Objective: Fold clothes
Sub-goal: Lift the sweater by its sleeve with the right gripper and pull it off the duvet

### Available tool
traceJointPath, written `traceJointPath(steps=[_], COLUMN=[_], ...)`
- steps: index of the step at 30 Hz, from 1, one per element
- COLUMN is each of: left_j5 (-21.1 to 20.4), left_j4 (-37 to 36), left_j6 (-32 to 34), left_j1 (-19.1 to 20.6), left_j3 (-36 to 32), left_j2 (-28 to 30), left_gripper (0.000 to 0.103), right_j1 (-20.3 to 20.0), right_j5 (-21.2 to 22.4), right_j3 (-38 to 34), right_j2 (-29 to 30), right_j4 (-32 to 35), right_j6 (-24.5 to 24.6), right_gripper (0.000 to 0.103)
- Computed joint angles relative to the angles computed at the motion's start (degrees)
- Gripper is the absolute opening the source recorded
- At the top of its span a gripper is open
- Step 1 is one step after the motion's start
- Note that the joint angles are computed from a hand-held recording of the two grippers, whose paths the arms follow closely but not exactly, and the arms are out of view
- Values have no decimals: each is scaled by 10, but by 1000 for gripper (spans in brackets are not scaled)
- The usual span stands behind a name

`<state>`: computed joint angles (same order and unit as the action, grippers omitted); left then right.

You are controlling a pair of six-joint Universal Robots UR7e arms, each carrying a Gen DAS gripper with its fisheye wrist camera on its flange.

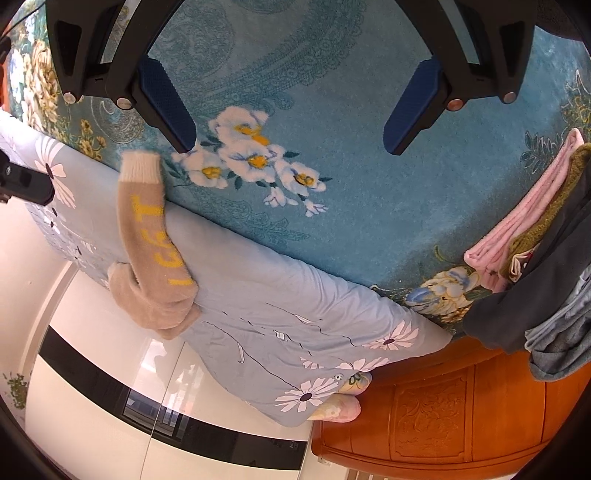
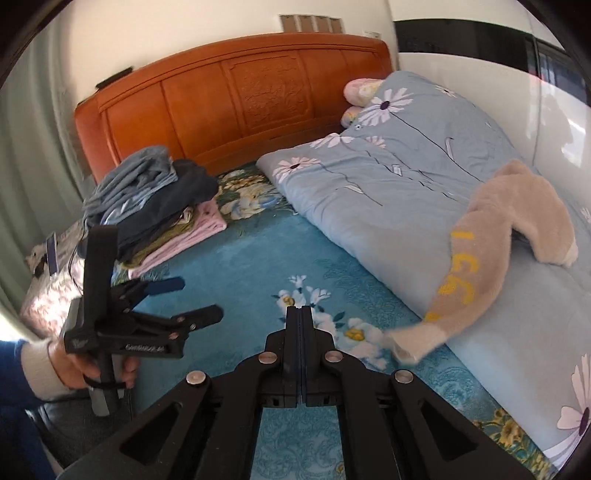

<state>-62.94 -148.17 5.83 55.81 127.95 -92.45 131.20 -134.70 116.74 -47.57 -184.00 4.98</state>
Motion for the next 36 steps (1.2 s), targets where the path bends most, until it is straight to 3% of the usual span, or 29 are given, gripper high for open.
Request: traceJointPath(steps=[5,9,11,13,15,17,20,24,34,36], left_j5=[-12,-16,-21,-27,-33,-37,-36,-33,-25,-27], left_j4=[13,11,12,9,3,-2,-7,-7,-12,-11], left_j6=[12,18,12,11,9,2,-15,-37,-54,-54], left_j1=[-5,-2,3,9,16,24,35,47,56,57], left_j3=[12,20,21,21,21,19,15,10,6,4], left_j2=[-24,-35,-38,-38,-35,-29,-17,-4,15,17], left_gripper=[103,103,103,103,103,103,103,103,103,103], right_j1=[-6,-49,-81,-112,-148,-188,-232,-279,-327,-334], right_j5=[-42,-54,-56,-62,-43,-4,12,43,48,75], right_j3=[18,61,82,98,116,131,136,132,74,69], right_j2=[-9,-46,-64,-74,-83,-91,-93,-92,-85,-83], right_j4=[48,-4,-45,-101,-163,-218,-249,-271,-198,-203], right_j6=[102,182,219,247,276,303,343,353,298,292], right_gripper=[0,0,6,32,47,48,51,52,52,52])
